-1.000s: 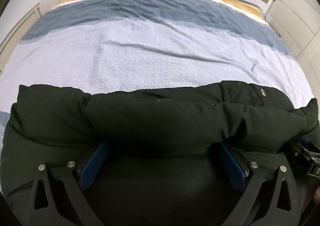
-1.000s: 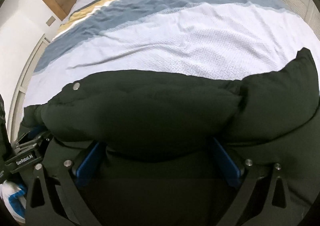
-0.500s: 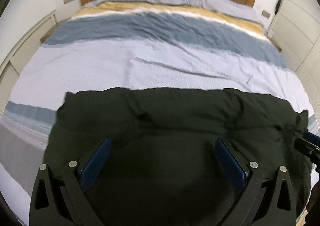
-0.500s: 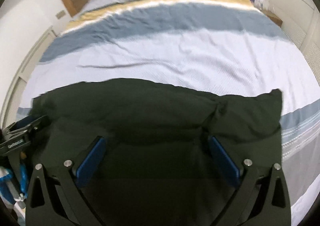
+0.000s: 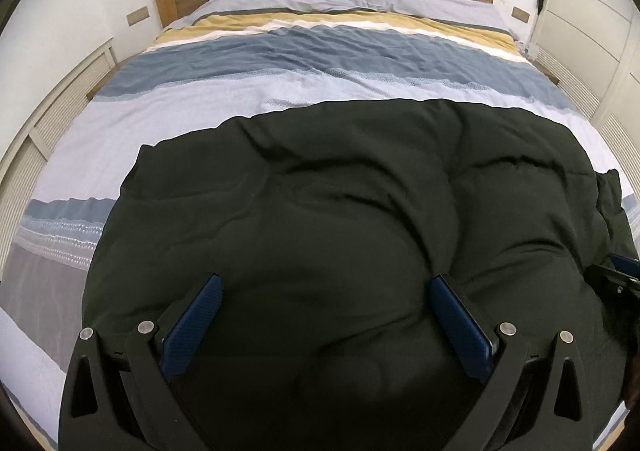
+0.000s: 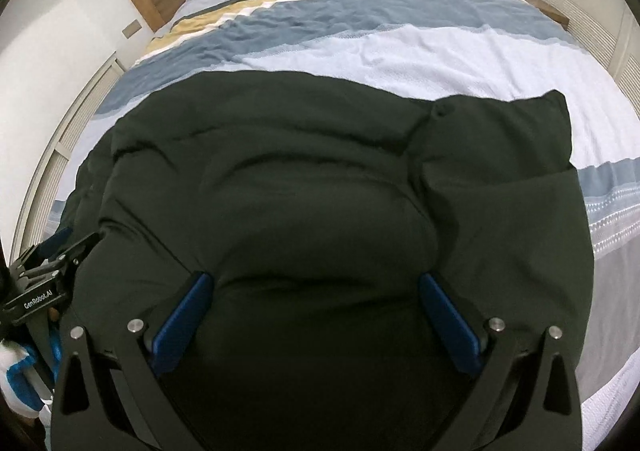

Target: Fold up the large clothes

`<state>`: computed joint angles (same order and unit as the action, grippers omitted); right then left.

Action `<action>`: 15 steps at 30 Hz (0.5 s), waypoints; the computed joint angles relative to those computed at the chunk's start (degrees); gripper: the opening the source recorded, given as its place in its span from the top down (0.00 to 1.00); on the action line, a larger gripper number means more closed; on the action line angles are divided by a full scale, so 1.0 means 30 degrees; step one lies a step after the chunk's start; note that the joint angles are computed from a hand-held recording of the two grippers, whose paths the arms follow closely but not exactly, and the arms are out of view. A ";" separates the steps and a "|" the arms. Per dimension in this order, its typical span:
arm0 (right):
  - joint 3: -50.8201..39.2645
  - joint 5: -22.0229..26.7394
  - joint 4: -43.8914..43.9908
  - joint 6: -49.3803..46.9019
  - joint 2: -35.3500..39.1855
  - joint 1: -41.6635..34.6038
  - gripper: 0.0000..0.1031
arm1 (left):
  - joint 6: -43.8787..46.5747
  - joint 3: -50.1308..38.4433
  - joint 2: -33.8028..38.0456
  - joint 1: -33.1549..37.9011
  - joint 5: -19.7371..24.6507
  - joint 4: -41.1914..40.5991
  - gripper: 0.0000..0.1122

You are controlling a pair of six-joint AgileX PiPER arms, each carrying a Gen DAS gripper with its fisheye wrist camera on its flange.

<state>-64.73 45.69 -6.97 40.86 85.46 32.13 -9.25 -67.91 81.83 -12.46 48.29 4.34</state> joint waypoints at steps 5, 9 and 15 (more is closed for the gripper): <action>0.0619 0.0360 -0.0295 0.0288 -0.0662 -0.0114 0.00 | -0.0355 0.0228 -0.0311 -0.0135 0.0130 0.0271 0.09; 0.1014 0.0583 -0.0407 0.0305 -0.0990 -0.0253 0.00 | -0.0462 0.0601 -0.0710 -0.0228 0.0286 0.0425 0.09; 0.1567 0.1062 -0.0450 0.0366 -0.1654 -0.0258 0.00 | -0.0672 0.0941 -0.0998 -0.0307 0.0402 0.0677 0.09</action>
<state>-60.03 48.88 -8.32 41.96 80.50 31.36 -11.26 -65.08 78.84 -13.38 49.50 6.37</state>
